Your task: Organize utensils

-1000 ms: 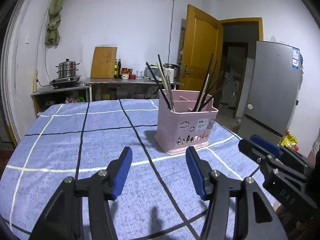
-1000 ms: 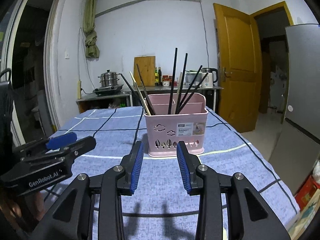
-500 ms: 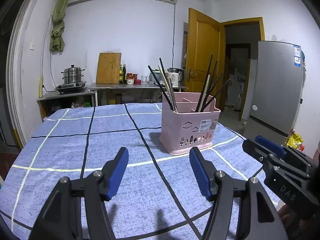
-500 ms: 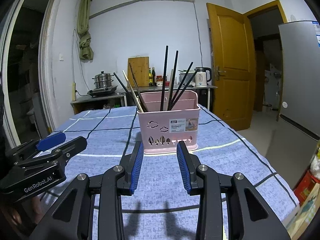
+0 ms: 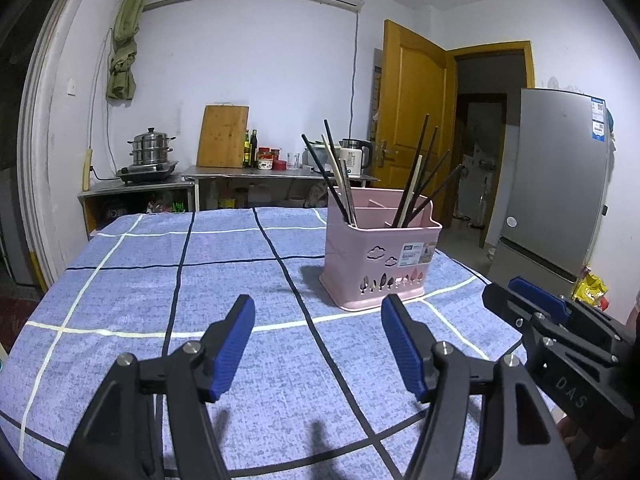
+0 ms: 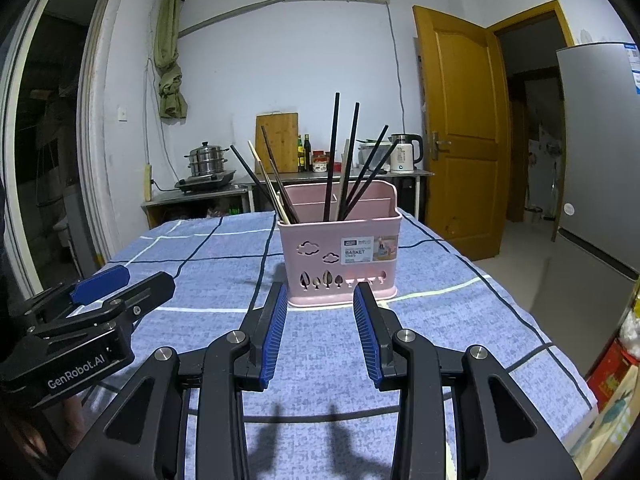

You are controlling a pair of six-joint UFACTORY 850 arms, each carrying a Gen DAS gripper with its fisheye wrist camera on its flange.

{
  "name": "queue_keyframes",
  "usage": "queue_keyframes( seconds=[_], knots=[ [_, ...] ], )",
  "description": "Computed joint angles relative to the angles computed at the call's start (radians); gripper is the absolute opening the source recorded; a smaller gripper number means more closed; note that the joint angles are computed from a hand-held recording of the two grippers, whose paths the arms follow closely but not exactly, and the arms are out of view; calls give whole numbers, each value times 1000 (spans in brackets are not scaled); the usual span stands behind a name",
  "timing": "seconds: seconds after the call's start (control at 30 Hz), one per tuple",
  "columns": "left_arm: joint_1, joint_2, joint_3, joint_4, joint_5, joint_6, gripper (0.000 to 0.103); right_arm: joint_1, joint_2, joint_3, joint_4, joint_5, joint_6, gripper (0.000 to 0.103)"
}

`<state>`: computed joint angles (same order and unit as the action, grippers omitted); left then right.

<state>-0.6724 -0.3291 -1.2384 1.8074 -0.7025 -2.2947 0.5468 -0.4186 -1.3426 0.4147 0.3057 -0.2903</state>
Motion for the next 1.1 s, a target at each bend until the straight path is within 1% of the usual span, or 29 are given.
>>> queue_keyframes(
  seconds=[0.37,0.83,1.1],
  knots=[
    [-1,1,0,-19,3,-5,69,1,10,13,5,1,-1,36],
    [-3,-8,-11,-56,0,36,69,4,13,15,37,-5,-34,36],
    [-2,-8,-14,-68,12,50,69,3,12,12,44,-8,-42,36]
  ],
)
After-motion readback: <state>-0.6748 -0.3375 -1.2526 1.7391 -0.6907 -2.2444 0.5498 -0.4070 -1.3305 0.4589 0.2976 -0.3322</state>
